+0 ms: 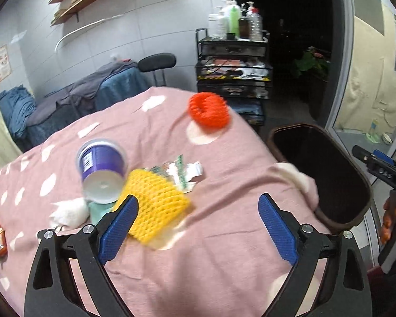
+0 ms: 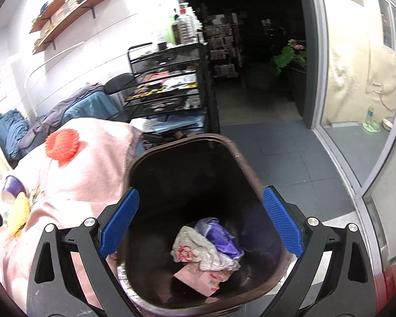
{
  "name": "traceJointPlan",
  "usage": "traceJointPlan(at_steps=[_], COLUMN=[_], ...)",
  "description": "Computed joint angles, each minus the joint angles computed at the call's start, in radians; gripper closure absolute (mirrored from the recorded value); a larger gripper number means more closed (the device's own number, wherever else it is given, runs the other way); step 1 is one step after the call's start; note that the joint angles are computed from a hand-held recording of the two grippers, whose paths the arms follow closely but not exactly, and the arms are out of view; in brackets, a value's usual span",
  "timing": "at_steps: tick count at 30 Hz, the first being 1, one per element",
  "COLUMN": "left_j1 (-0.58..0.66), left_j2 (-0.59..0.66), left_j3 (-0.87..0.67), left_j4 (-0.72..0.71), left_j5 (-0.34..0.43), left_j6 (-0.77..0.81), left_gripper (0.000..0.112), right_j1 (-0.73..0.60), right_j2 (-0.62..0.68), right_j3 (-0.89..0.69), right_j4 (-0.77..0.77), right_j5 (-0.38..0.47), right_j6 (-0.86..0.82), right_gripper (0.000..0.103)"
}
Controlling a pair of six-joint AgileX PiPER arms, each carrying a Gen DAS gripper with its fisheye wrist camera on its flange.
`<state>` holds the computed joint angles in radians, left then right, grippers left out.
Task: Collect trash
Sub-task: 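Grasp the yellow foam net with the left tool, then grasp the orange foam net with the right tool while the left tool holds the yellow net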
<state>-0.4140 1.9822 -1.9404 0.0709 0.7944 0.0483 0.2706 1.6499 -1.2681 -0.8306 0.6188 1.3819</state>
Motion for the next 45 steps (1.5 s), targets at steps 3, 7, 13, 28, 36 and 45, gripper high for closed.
traceJointPlan(at_steps=[3, 7, 13, 28, 36, 45], left_j1=[0.033, 0.067, 0.076, 0.13, 0.17, 0.183], left_j2=[0.018, 0.084, 0.158, 0.134, -0.016, -0.131], left_j3=[-0.017, -0.092, -0.156, -0.117, 0.075, 0.246], left_j4=[0.001, -0.021, -0.004, -0.112, -0.234, -0.247], left_j5=[0.018, 0.081, 0.134, 0.135, 0.002, -0.127], left_j6=[0.01, 0.047, 0.09, 0.095, 0.103, 0.061], left_gripper=[0.029, 0.035, 0.042, 0.099, 0.1, 0.1], right_j1=[0.024, 0.059, 0.109, 0.155, 0.163, 0.151], right_j2=[0.023, 0.053, 0.107, 0.191, 0.26, 0.364], right_j3=[-0.043, -0.098, -0.194, -0.335, -0.448, -0.623], right_j4=[0.029, 0.054, 0.103, 0.235, 0.315, 0.425], right_j5=[0.004, 0.01, 0.029, 0.019, 0.033, 0.07], right_j6=[-0.046, -0.094, -0.179, -0.362, -0.472, -0.636], right_gripper=[0.009, 0.009, 0.009, 0.009, 0.009, 0.009])
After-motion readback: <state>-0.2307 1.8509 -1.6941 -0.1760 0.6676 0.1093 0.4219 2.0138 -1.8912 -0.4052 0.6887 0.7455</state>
